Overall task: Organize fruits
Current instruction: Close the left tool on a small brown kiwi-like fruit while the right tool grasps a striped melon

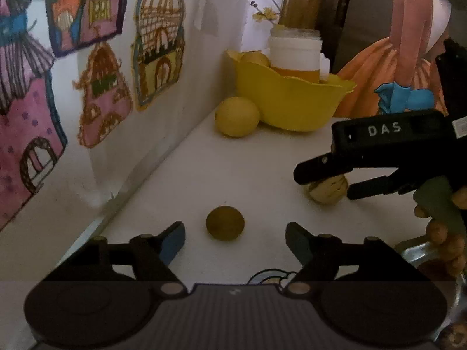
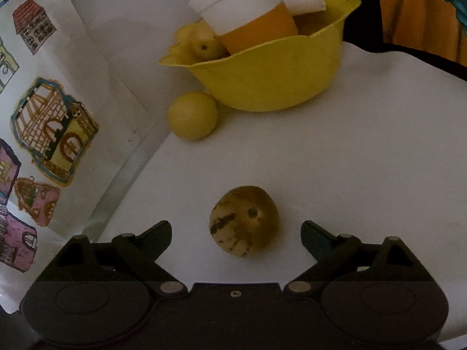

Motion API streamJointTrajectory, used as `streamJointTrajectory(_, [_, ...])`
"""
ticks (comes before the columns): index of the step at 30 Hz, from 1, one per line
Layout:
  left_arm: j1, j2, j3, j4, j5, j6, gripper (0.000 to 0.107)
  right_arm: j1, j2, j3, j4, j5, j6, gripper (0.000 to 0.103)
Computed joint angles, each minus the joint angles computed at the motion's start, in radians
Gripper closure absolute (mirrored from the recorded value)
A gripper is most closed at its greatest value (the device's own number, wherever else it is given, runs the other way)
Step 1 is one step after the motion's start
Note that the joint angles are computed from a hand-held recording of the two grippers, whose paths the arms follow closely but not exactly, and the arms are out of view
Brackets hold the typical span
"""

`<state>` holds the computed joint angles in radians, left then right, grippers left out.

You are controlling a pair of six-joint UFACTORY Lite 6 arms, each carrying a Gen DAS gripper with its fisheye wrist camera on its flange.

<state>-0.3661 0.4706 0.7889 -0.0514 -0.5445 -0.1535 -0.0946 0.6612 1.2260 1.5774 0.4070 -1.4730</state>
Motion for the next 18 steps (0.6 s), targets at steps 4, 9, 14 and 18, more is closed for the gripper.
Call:
streamJointTrajectory(4, [-0.02,0.02,0.023,-0.085,0.0,0.075,0.039,0.008,0.014,0.016,0.007,0.017,-0.002,0.009])
streamJointTrajectory(9, [-0.019,0.032,0.04,-0.112,0.0,0.081,0.05,0.037,0.007,0.011,0.051,-0.014,-0.048,0.015])
streamJointTrajectory(14, [-0.019,0.017,-0.006,-0.135,-0.043,0.102,0.064,0.054,-0.012,-0.027,0.166,-0.048,-0.183,0.024])
streamJointTrajectory(18, [-0.013,0.012,-0.006,-0.126,-0.037,0.092,0.074,0.068,-0.013,-0.024,0.192,-0.084,-0.209,0.036])
